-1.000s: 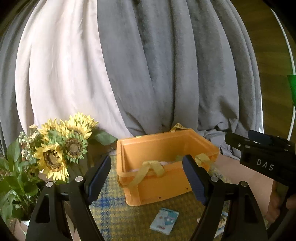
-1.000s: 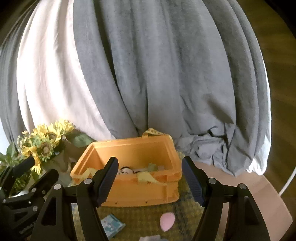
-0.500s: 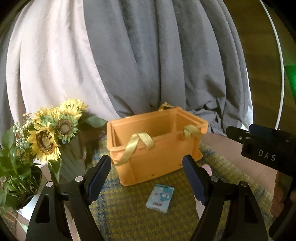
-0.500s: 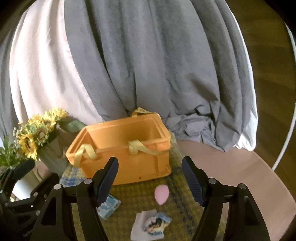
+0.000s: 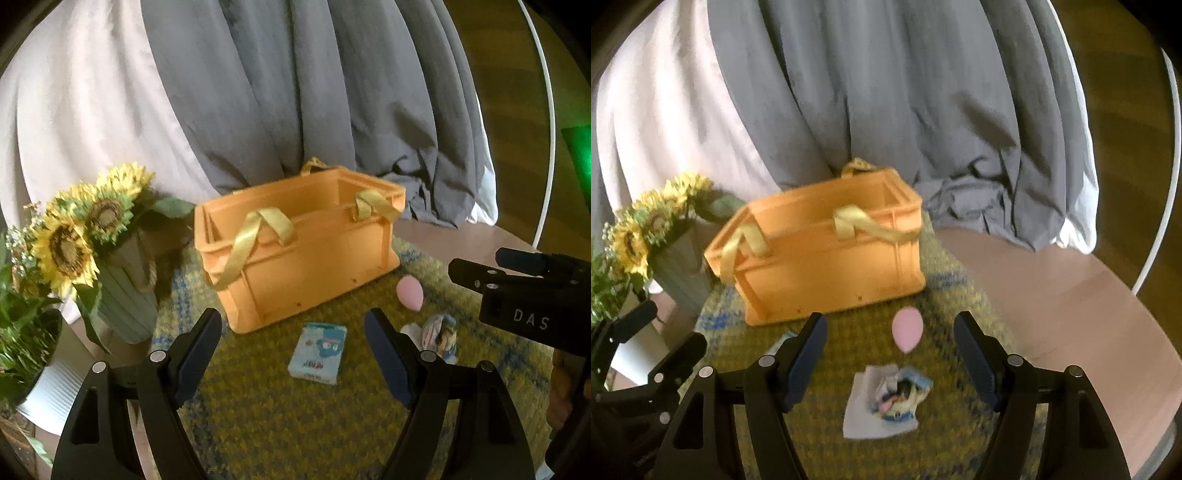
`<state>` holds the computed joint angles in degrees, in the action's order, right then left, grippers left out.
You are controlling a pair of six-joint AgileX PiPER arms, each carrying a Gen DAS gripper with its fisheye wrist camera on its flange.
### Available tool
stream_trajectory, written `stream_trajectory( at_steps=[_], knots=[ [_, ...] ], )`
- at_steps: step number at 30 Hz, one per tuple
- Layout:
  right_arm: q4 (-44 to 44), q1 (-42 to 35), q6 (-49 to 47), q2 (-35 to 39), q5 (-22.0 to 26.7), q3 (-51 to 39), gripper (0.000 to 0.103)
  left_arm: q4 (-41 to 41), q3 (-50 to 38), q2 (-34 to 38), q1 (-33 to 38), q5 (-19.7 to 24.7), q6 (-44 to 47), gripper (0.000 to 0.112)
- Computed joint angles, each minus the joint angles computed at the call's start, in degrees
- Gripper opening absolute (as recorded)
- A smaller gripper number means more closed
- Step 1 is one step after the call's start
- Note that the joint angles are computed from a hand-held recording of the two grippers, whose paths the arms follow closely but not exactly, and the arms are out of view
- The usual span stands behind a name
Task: Organize soft objects
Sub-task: 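Withdraw both tools from the crate and move toward the remaining items, then close left gripper on blue tissue pack while right gripper closes on printed plush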
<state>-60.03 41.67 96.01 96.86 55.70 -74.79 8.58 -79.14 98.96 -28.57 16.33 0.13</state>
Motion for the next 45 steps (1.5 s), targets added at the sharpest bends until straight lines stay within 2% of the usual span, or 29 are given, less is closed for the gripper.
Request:
stream_trajectory(
  at_steps=[9, 17, 27, 35, 43, 45],
  knots=[
    [3.5, -1.1, 1.5, 2.0, -1.3, 1.6, 0.072, -9.7, -1.2, 4.1, 1.1, 2.9, 10.4, 0.079],
    [5.9, -2.1, 3.0, 4.5, -3.5, 2.1, 0.072, -12.9, -3.5, 8.7, 1.7, 5.0, 14.9, 0.079],
    [7.1, -4.4, 4.7, 7.1, -6.4, 2.4, 0.072, -14.3, -8.0, 14.4, 2.0, 5.1, 18.1, 0.079],
    [6.8, -5.8, 6.0, 8.3, -7.9, 2.5, 0.070, -18.1, -13.0, 18.8, 2.3, 7.7, 22.3, 0.079],
    [6.9, -6.7, 6.1, 8.8, -9.3, 2.6, 0.060, -18.8, -16.4, 21.6, 2.3, 10.1, 22.9, 0.078],
    [6.7, -6.6, 6.0, 8.9, -9.8, 2.7, 0.057, -19.7, -16.7, 21.9, 2.4, 10.7, 23.4, 0.069]
  ],
)
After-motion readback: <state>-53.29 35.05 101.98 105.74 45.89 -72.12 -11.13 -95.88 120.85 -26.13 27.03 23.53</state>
